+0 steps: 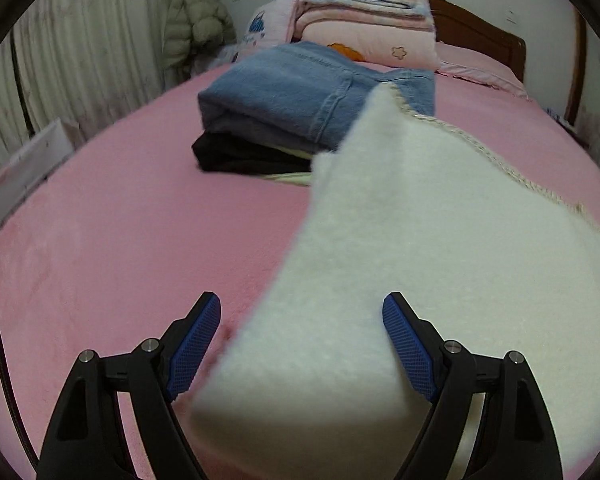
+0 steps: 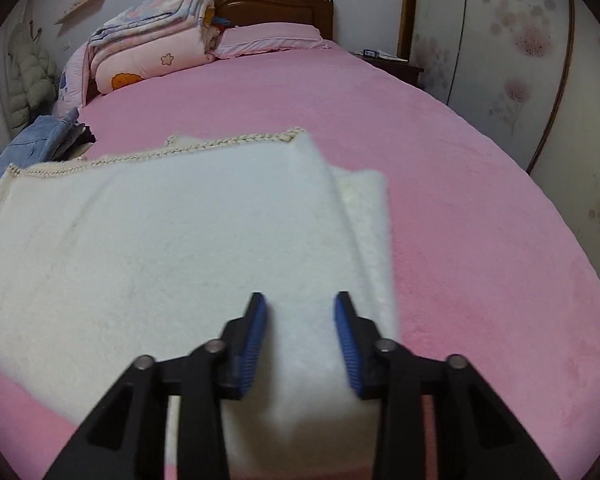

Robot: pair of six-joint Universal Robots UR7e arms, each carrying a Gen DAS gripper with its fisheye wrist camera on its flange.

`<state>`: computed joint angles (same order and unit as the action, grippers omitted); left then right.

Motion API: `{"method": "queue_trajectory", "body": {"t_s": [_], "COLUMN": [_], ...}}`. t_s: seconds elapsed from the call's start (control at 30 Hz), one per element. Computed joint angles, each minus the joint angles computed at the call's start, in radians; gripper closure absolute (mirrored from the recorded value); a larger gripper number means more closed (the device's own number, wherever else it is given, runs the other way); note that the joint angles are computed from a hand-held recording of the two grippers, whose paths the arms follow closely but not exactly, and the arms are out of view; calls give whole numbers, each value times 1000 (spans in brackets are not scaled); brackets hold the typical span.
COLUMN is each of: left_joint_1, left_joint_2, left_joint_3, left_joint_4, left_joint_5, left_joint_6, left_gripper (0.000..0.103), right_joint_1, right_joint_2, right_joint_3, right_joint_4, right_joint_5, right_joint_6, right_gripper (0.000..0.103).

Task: Fold large clothes
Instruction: 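Smooth the folded cardigan flat with both tools and withdraw them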

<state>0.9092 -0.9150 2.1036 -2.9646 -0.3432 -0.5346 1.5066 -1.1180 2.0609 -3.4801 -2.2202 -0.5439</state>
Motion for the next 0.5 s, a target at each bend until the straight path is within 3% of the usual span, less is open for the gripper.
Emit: {"method": "queue_trajectory", "body": {"t_s": [0.17,0.33,0.5], "left_joint_1": [0,-66,-175], "left_joint_2": [-78,-153,-215], "left_joint_3": [5,11,13], "left_joint_4": [186,328,462], "left_joint_5": [-7,-63,-104], "left_joint_6": [-113,-165,-242], "left_gripper": [21,21,20], "right_joint_1": [44,70,135], "right_joint_2": [35,-76,-137], "right_joint_3": [-36,12,53], "right_joint_4": [18,232,300], "right_joint_5": [-102,-55,-40], "right_joint_6": [32,296,380], "right_gripper": [72,72,72]}}
